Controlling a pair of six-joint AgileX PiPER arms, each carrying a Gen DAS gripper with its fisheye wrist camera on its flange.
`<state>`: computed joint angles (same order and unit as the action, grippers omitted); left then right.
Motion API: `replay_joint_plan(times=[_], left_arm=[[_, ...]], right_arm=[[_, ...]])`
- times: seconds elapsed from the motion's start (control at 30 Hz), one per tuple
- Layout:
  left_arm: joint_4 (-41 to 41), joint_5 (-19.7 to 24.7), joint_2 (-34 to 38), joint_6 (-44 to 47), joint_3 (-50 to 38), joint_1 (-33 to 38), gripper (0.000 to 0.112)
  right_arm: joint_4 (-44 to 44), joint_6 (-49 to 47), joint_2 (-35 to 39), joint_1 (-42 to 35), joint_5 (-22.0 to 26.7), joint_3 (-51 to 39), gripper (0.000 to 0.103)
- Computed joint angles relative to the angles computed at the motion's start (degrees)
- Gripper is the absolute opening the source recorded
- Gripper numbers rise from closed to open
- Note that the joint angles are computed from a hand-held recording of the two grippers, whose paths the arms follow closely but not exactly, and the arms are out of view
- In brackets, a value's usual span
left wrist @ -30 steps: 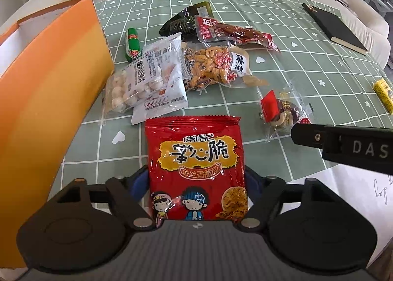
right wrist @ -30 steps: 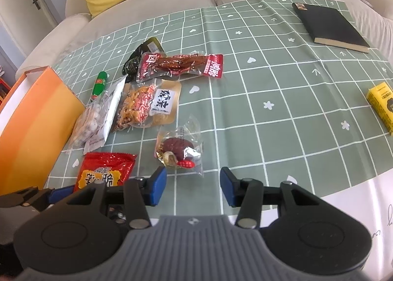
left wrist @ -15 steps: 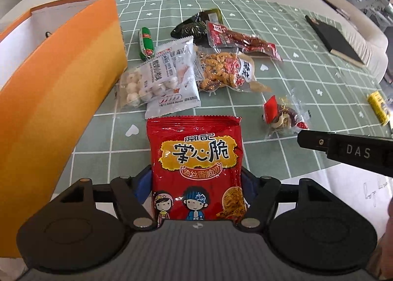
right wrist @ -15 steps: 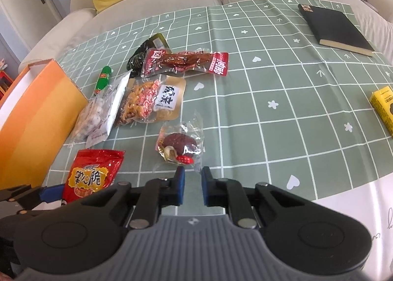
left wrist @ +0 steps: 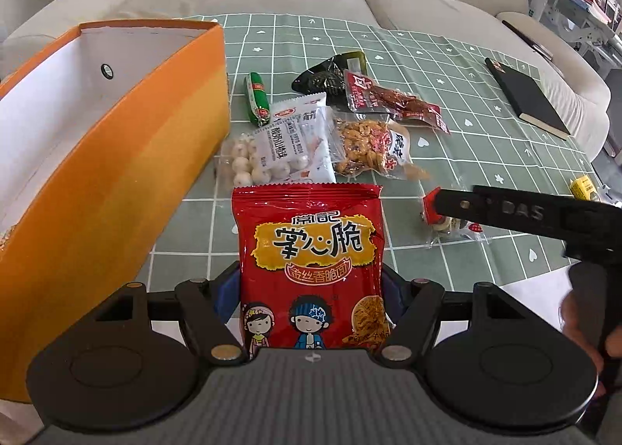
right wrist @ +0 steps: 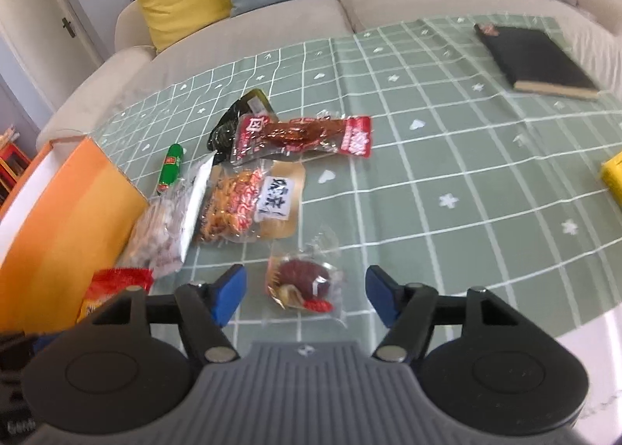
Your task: Organize snacks
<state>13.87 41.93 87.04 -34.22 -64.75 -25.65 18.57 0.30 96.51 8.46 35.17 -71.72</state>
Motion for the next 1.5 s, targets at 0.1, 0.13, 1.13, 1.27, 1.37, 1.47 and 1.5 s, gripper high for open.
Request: replay_joint_plan(times=[0.1,0.13,1.13,1.27,1.37,1.47,1.5], left_arm=[[0.38,-0.09,-0.38,-0.16,0.38,0.02,0.081],[0.52,-0.18,-0.44,-0.32,0.47,-0.07,0.081],[-1.86,11.86,-10.57,5.57,-8.82,9.93,0.081],[-4.43,14.31,-9.81,9.56,-11.81,15.54,0.081],[-8.31,16.81,-8.55,14.13,-14.13,20.64,0.081],[-12.23,18.86,-6.97,17.28,-15.82,26.10,0.081],[-12.44,19.16,-6.60,17.46,-16.01,27.42,0.081]], right_arm=[[-3.90,3.20,1.54,1.51,0.32,-0.95,0.055],[-4.72,3.45,1.71,1.80,0.82,-1.02,0.046],[7.07,-10.11,-8.65,10.01,6.94,-7.54,0.039],[8.69,-13.04,-6.07,12.48,8.76,-12.57,0.039],[8.61,-14.97,-3.38,14.64,9.82,-17.08,0.039],[8.50,-16.44,0.49,16.27,12.06,-22.71,0.039],[8.21,-16.61,1.98,16.89,12.81,-24.84,0.039]])
